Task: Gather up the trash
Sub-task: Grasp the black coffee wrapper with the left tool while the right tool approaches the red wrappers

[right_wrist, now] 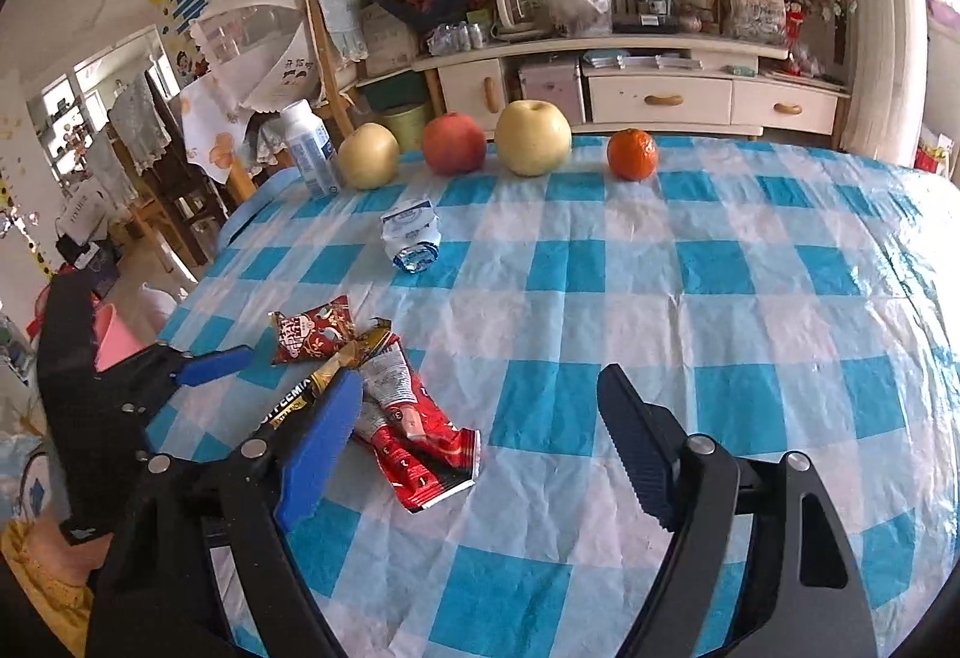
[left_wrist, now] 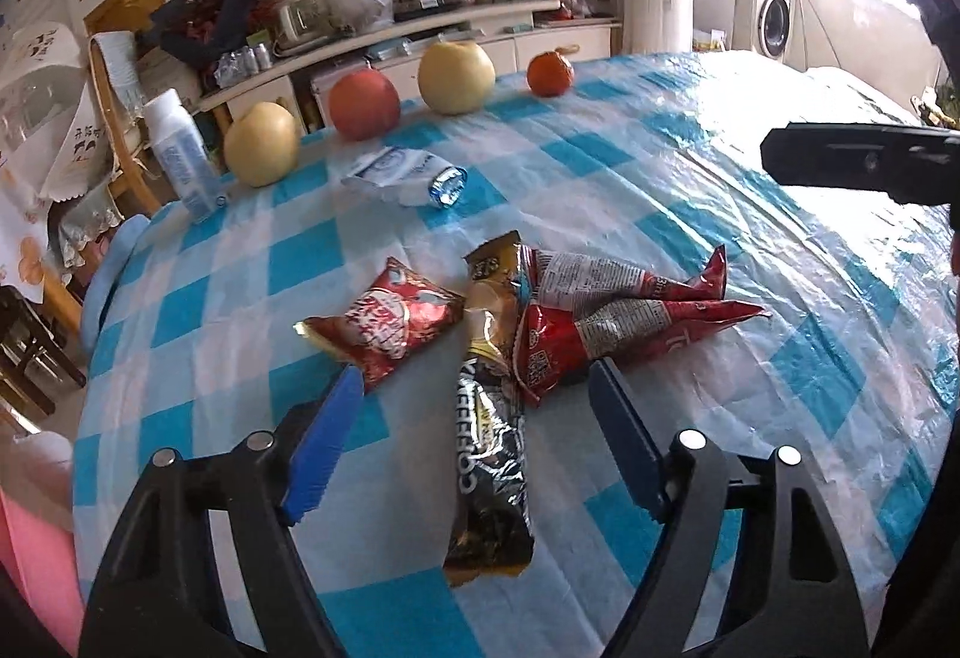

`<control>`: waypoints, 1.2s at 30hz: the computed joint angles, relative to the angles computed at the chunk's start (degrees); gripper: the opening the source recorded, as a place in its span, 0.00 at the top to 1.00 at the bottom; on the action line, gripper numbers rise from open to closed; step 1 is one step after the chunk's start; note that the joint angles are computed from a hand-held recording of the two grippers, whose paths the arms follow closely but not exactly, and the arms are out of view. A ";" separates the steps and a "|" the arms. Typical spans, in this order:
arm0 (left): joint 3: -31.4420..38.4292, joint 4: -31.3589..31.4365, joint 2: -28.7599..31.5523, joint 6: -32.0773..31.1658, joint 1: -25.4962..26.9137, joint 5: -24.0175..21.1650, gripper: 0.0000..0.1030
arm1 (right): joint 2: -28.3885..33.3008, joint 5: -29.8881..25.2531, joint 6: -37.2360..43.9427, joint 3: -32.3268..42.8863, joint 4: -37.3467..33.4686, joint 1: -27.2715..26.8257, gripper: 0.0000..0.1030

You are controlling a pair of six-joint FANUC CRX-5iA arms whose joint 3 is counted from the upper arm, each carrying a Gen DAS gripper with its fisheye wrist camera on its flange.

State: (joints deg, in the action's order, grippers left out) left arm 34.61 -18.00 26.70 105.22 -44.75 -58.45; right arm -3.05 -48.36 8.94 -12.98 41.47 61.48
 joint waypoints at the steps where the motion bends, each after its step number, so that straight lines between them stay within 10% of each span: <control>1: 0.82 0.05 0.70 -0.27 -0.03 -0.60 0.24 | -0.07 0.25 0.18 -0.06 -0.21 -0.12 0.22; 22: 1.83 10.46 3.68 -5.55 1.92 -0.53 0.56 | 2.80 0.47 11.74 5.34 -12.44 -1.67 0.20; 36: 4.28 5.45 4.41 -1.42 0.86 -2.59 0.73 | 5.76 -1.23 17.46 9.16 -18.30 -2.66 0.16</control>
